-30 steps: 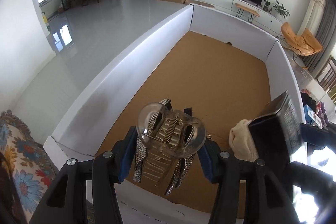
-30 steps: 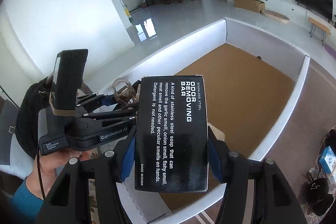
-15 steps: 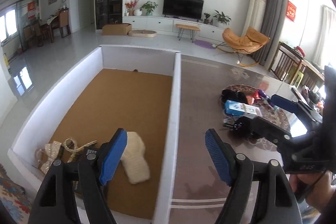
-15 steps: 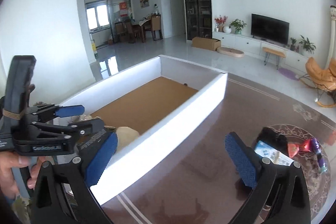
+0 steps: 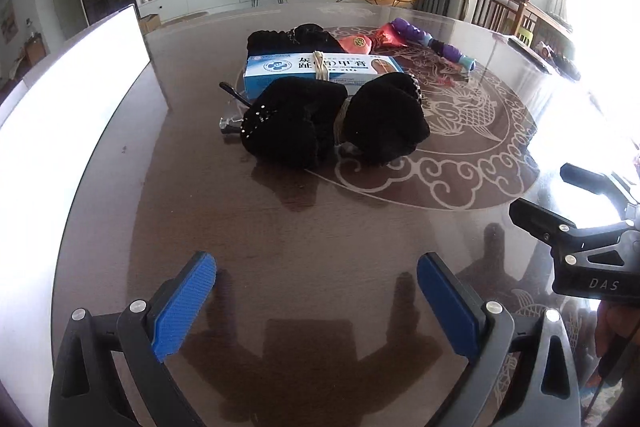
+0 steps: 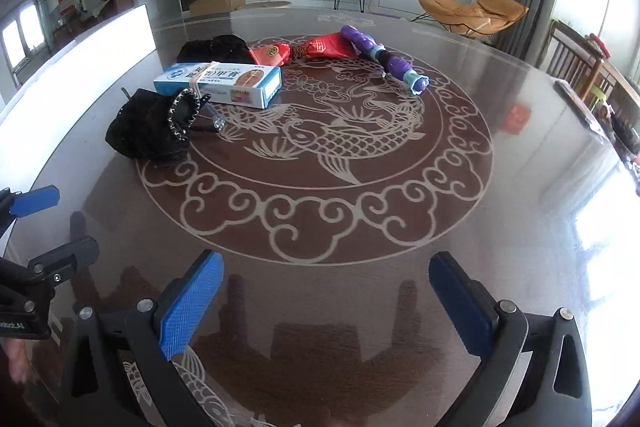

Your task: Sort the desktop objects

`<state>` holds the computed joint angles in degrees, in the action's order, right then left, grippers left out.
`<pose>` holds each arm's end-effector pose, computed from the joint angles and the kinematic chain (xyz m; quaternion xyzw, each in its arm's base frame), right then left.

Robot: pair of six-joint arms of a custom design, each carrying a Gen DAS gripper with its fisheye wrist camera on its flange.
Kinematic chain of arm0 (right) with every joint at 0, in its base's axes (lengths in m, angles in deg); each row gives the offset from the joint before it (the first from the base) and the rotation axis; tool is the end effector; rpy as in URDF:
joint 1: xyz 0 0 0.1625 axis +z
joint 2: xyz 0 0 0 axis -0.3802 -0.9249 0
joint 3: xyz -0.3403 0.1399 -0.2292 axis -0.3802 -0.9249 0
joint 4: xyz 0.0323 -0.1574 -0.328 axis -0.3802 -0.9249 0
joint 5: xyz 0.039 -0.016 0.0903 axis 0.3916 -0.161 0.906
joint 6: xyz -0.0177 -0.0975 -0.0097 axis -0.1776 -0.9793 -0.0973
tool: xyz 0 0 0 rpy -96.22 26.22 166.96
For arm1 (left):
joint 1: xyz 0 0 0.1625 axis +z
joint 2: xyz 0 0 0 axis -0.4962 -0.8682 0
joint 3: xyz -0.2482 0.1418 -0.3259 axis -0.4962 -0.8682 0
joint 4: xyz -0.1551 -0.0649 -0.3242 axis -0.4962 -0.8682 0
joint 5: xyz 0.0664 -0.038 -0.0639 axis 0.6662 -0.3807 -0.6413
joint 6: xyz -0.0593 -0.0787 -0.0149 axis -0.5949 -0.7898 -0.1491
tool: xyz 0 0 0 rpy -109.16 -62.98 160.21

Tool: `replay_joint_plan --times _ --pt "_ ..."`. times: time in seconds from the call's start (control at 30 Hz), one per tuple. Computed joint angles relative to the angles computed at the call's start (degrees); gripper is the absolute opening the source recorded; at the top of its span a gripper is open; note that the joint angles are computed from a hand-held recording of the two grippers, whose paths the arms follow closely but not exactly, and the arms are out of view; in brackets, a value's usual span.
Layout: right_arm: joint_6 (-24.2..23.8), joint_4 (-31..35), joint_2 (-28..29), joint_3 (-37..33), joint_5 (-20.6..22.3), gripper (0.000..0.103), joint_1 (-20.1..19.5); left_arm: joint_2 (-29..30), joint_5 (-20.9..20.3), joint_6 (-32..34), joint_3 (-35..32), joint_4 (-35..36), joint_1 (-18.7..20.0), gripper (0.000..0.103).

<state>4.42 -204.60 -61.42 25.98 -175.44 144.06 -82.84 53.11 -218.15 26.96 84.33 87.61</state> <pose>0.3434 -0.4826 0.0178 -0.1398 -0.7956 0.3797 0.4508 -0.1723 -0.6062 0.2007 0.4669 0.8507 -0.1051 0.2175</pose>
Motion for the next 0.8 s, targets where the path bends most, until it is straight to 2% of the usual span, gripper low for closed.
replay_joint_plan --times 0.1,0.27,0.33,0.43,0.47,0.8 --pt "2.88 2.66 -0.18 0.42 -1.04 0.103 -0.13 0.72 -0.49 0.17 -0.6 -0.2 -0.21 0.103" --pt "3.61 4.14 0.33 -0.51 -1.36 0.103 -1.17 1.07 -0.51 0.06 -1.68 0.32 -0.2 0.103" --pt "3.17 2.95 0.19 -0.12 -0.86 0.103 -1.25 0.96 -0.55 -0.04 -1.62 0.44 -0.31 0.103" --pt "-1.35 -4.91 0.36 1.32 1.01 0.103 -1.93 0.99 -0.55 -0.07 -1.74 0.51 -0.35 0.103" --pt "-1.6 -5.61 0.36 1.48 1.16 0.103 -1.97 0.96 -0.55 -0.16 -1.83 0.63 -0.36 0.103" --pt "-0.99 -4.49 0.41 1.06 1.05 0.103 -1.9 0.91 -0.54 -0.2 -1.9 0.76 -0.37 0.103"
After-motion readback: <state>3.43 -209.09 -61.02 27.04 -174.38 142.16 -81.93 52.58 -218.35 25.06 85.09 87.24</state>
